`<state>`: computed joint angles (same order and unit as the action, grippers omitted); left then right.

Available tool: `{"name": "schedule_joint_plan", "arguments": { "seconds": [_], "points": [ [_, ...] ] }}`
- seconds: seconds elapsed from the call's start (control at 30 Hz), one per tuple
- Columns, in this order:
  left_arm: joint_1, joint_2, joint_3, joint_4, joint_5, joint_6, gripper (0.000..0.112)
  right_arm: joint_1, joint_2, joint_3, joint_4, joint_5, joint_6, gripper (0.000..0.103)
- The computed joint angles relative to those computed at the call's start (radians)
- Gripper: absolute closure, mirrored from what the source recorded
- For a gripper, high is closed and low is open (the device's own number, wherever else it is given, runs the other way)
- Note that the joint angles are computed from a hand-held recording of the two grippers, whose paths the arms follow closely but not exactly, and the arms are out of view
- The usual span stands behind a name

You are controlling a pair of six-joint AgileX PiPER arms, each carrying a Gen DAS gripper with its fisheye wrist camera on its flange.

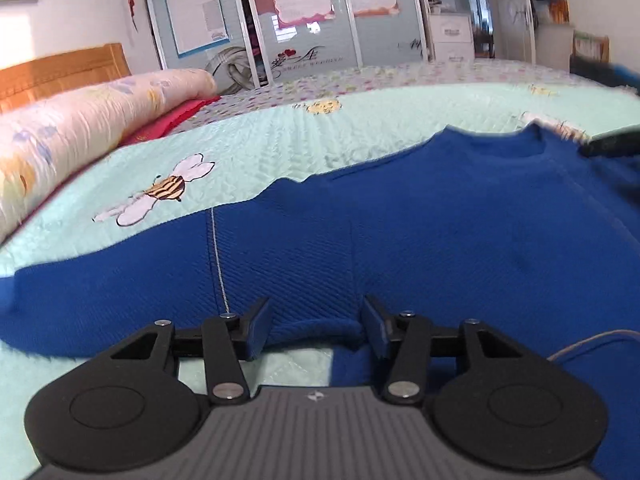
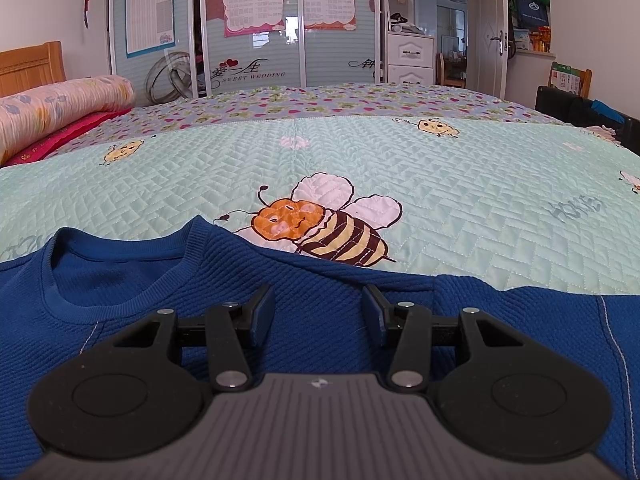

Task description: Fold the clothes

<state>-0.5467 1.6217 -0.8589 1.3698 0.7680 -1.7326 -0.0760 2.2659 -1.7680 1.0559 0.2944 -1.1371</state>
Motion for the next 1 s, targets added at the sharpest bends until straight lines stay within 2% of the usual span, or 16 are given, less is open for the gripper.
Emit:
{"name": "schedule_joint_plan", "arguments": {
  "seconds": [0.03,0.1,0.13,0.2,0.27,0.37,0.4,0.47,0.53,0.6,0.63,0.7,0.73,0.8,0.87,1.0],
  "points": [
    [0.041,-0.004,-0.003,-0.009,-0.020,-0.004,0.038,-0.001,0.001,-0.002,-0.005,0.002,0.005,0.054],
    [0.111,-0.037,0.012,-0.024,-0.058,-0.030,0.041,-0.001,0.003,-0.006,-0.015,0.004,0.014,0.054],
    [0.107,-0.062,0.022,-0.038,-0.044,-0.037,0.043,-0.001,0.003,-0.007,-0.018,0.004,0.017,0.054],
    [0.088,-0.114,0.040,-0.068,-0.005,-0.048,0.058,0.000,0.004,-0.008,-0.024,0.003,0.021,0.054],
    [0.020,-0.190,0.086,-0.084,0.002,-0.059,0.059,0.001,0.004,-0.006,-0.015,0.000,0.010,0.054],
    [-0.100,-0.255,0.154,-0.099,-0.077,-0.050,0.057,-0.004,0.006,-0.008,-0.004,0.008,0.004,0.054],
    [-0.137,-0.223,0.140,-0.136,-0.066,0.012,0.057,-0.005,0.007,-0.011,-0.007,0.011,0.010,0.054],
    [-0.212,-0.140,0.129,-0.117,0.036,0.017,0.050,-0.005,0.007,-0.015,-0.021,0.015,0.025,0.054],
    [-0.190,-0.159,0.128,-0.155,0.054,0.016,0.049,-0.006,0.008,-0.017,-0.020,0.019,0.027,0.054],
    [-0.183,-0.173,0.129,-0.199,0.142,0.024,0.047,-0.008,0.010,-0.021,-0.020,0.025,0.030,0.054],
    [-0.175,-0.196,0.140,-0.219,0.150,0.023,0.040,-0.008,0.009,-0.019,-0.016,0.024,0.026,0.054],
    [-0.159,-0.245,0.161,-0.265,0.165,0.023,0.043,-0.009,0.010,-0.018,-0.009,0.025,0.020,0.054],
    [-0.170,-0.239,0.148,-0.297,0.219,0.044,0.047,-0.010,0.010,-0.019,-0.007,0.028,0.021,0.054],
    [-0.215,-0.261,0.139,-0.324,0.249,0.026,0.056,-0.009,0.012,-0.023,-0.012,0.029,0.026,0.054],
    [-0.295,-0.292,0.151,-0.314,0.232,-0.036,0.056,-0.010,0.016,-0.029,-0.020,0.035,0.038,0.054],
    [-0.486,-0.242,0.129,-0.273,0.254,-0.120,0.056,-0.014,0.024,-0.055,-0.075,0.061,0.101,0.053]
  ]
}}
